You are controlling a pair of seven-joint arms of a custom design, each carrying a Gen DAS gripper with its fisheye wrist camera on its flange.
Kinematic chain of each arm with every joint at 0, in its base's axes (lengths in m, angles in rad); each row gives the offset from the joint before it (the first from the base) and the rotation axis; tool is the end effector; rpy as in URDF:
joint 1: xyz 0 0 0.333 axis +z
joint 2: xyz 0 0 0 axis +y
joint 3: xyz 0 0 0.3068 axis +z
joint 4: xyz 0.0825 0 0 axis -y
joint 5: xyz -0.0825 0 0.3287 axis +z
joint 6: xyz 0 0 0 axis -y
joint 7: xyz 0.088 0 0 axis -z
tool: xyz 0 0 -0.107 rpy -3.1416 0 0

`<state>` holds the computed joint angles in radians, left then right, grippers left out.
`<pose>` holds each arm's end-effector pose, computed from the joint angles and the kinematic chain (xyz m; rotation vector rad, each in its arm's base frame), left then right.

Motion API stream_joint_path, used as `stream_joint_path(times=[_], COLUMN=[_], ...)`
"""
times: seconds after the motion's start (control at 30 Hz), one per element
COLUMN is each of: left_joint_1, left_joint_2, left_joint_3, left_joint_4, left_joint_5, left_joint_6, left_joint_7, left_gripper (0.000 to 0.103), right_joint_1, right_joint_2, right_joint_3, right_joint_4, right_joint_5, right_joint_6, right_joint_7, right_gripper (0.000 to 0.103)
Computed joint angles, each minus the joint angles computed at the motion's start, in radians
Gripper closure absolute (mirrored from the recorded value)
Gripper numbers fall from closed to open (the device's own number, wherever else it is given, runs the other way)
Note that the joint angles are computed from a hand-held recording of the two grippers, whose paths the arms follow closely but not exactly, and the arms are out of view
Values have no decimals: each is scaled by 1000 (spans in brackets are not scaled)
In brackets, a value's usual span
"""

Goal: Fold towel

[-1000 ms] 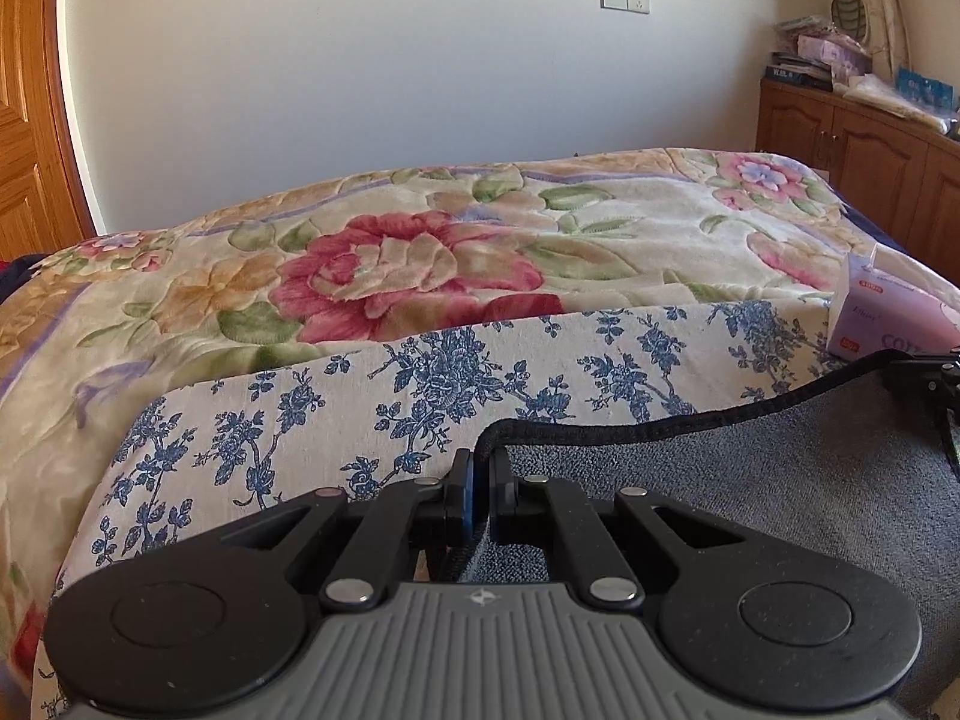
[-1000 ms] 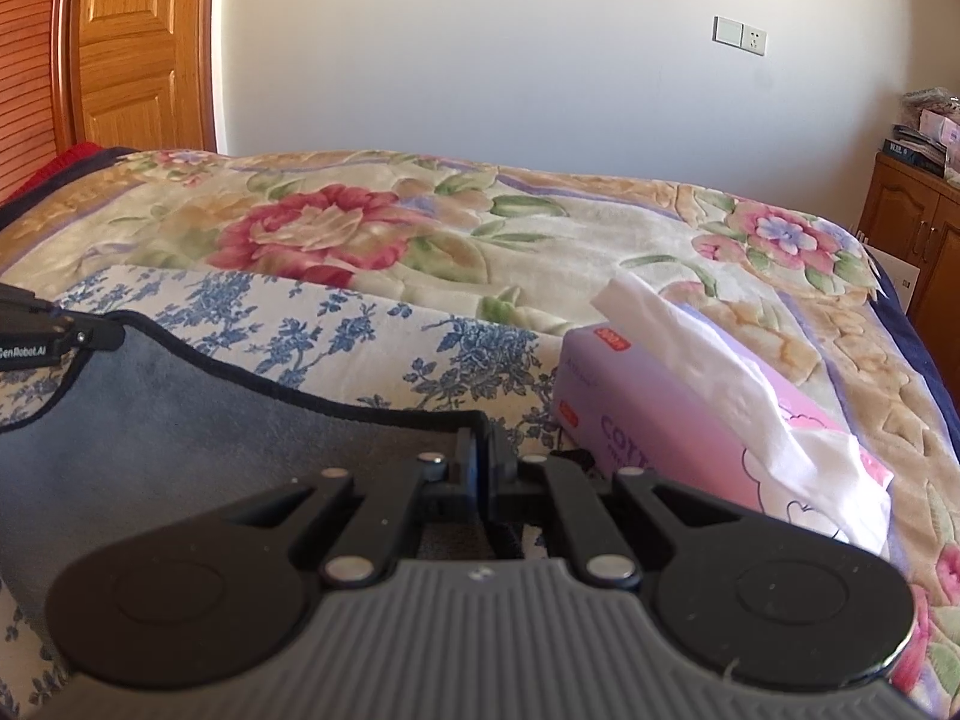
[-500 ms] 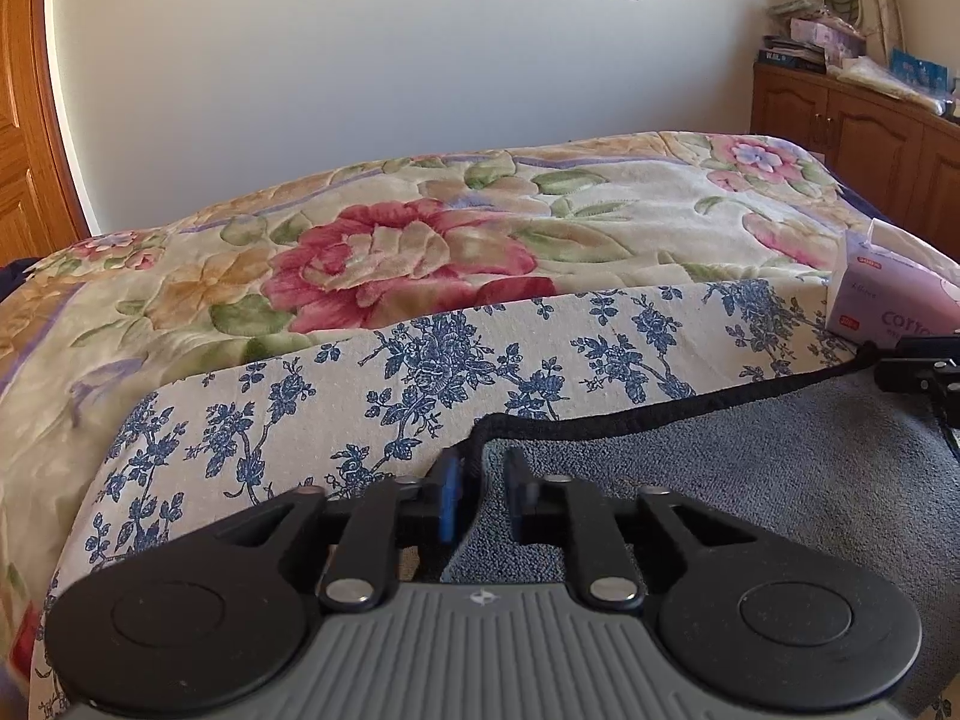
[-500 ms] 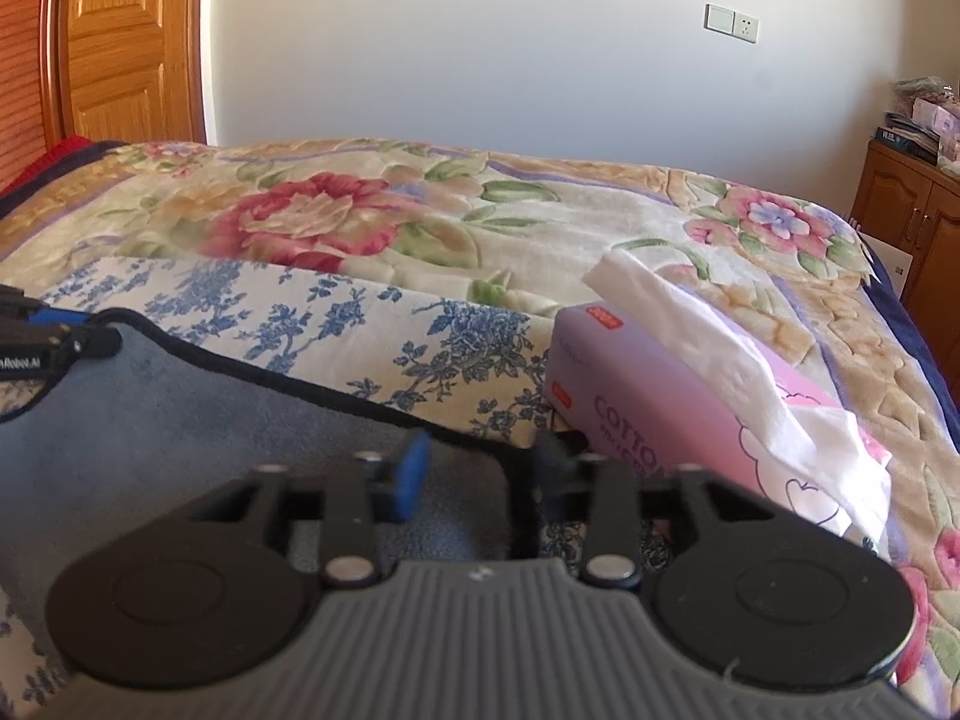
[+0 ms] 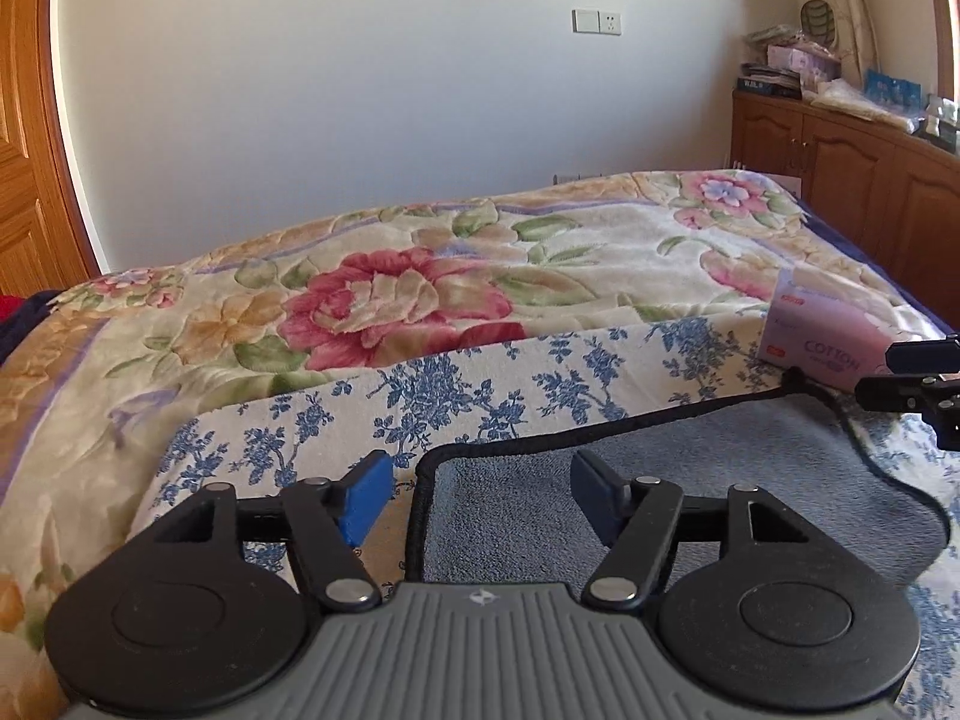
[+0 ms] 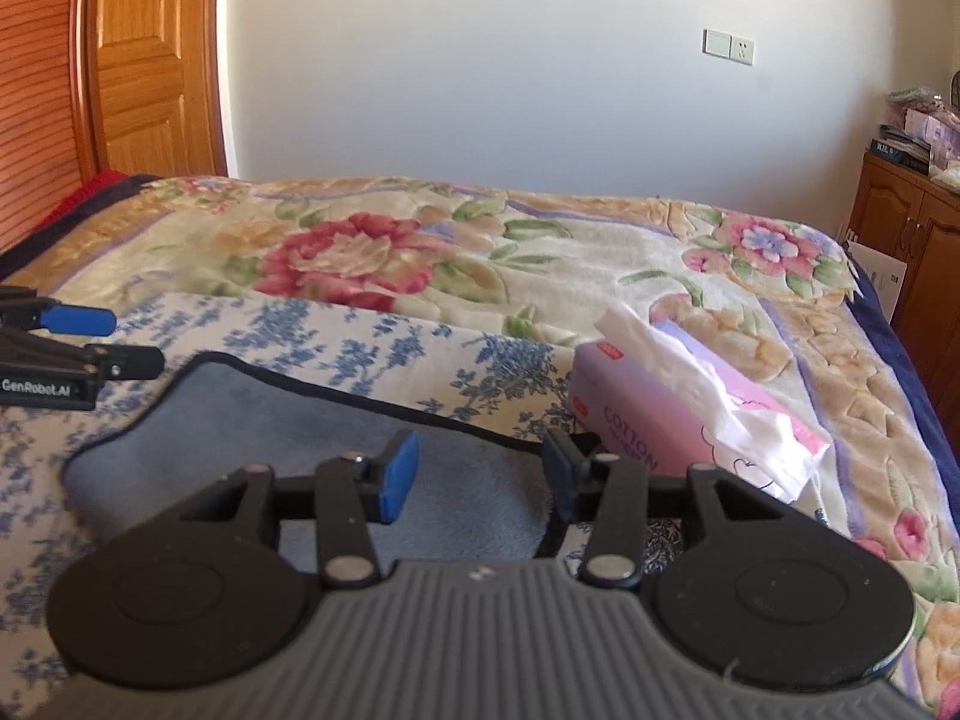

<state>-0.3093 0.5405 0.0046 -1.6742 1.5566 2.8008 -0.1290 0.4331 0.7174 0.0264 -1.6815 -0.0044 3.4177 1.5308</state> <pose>0.6015 -0.2391 0.3445 -1.6189 1.6059 -0.7466 0.6150 0.2997 0.3425 -1.8821 1.1315 -0.6564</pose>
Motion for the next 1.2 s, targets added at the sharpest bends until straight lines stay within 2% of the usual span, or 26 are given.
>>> stream_joint_path(times=[0.27,0.37,0.47,0.6,0.7,0.87,0.9,0.97,1.2], left_joint_1=[-6,1,4,7,10,9,9,7,-1], left_joint_2=[-116,-156,-194,-247,-285,-344,-357,-381,-448], left_joint_3=[-33,-56,-82,-114,-138,-173,-178,-190,-226], left_joint_4=[-103,-140,-178,-234,-275,-335,-347,-370,-429], left_joint_5=[41,70,80,105,119,123,127,127,106], left_joint_6=[-57,-78,-106,-133,-149,-179,-184,-200,-236], left_joint_7=[-48,-90,-98,-129,-155,-169,-175,-183,-188], left_gripper=[18,13,11,6,2,0,0,0,0], right_joint_1=[24,58,67,68,75,89,91,94,88], right_joint_2=[-103,-140,-177,-225,-257,-311,-320,-338,-394], right_joint_3=[-8,-37,-37,-25,-21,-16,-14,-10,19], right_joint_4=[-134,-189,-243,-316,-360,-436,-449,-476,-556], right_joint_5=[25,56,75,103,126,169,178,192,227], right_joint_6=[56,81,104,148,166,198,207,228,267], right_joint_7=[1,-9,-22,-30,-42,-72,-77,-91,-113], right_gripper=[49,42,35,17,14,8,3,0,0])
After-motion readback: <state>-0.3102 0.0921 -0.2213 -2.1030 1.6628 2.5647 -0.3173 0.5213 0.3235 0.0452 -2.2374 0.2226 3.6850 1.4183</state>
